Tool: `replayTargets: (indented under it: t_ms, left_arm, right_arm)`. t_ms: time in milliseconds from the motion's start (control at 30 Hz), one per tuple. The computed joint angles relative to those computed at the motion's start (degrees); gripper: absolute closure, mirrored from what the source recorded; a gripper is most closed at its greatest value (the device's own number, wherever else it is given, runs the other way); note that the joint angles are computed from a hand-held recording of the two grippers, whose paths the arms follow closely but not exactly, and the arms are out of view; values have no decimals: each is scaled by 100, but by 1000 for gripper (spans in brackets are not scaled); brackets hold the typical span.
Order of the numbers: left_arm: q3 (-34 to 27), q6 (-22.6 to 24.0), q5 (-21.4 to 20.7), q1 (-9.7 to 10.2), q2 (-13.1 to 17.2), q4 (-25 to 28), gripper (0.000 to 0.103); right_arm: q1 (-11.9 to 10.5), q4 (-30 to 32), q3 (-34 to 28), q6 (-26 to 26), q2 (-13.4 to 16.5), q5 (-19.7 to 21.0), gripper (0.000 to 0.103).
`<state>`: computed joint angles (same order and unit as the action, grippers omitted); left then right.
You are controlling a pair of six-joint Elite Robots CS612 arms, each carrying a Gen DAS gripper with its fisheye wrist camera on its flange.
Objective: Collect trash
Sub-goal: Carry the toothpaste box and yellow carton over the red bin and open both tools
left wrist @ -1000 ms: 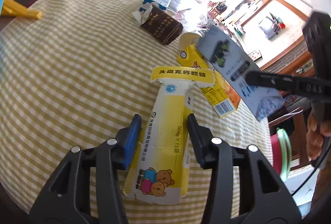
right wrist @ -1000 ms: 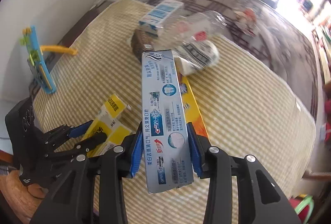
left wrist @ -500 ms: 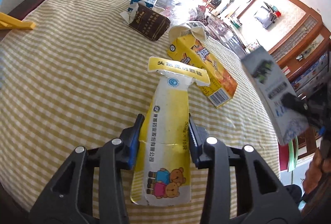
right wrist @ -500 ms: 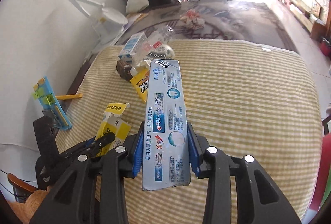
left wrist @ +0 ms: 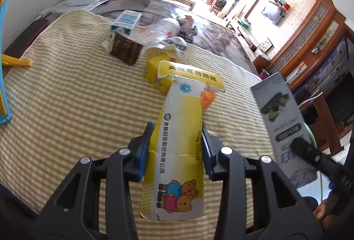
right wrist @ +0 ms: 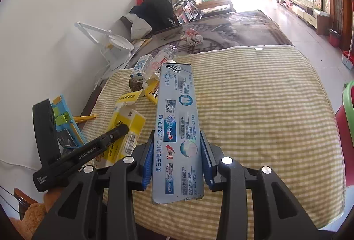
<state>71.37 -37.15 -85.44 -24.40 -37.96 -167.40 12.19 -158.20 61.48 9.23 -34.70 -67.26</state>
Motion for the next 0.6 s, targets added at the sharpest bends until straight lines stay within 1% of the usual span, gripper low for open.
replayTargets:
  t_ms: [167,367,533,600]
  left_arm:
    - [-143,203,-52,-93,22,34,65]
    - [-418,435,-214,-193,104,99,65]
    - [-622,620,-367,-286,187,150,65]
    - [-723,701,-434,-322,229,203,65]
  right_arm:
    - [-95,-349,350,313,-158,29,68]
    - [-230,-836,734,646,-338,-50,68]
    - [-348,-1051,950,885,-438,-42,68]
    - [-376,-1145,1029,981,-478,-101,68]
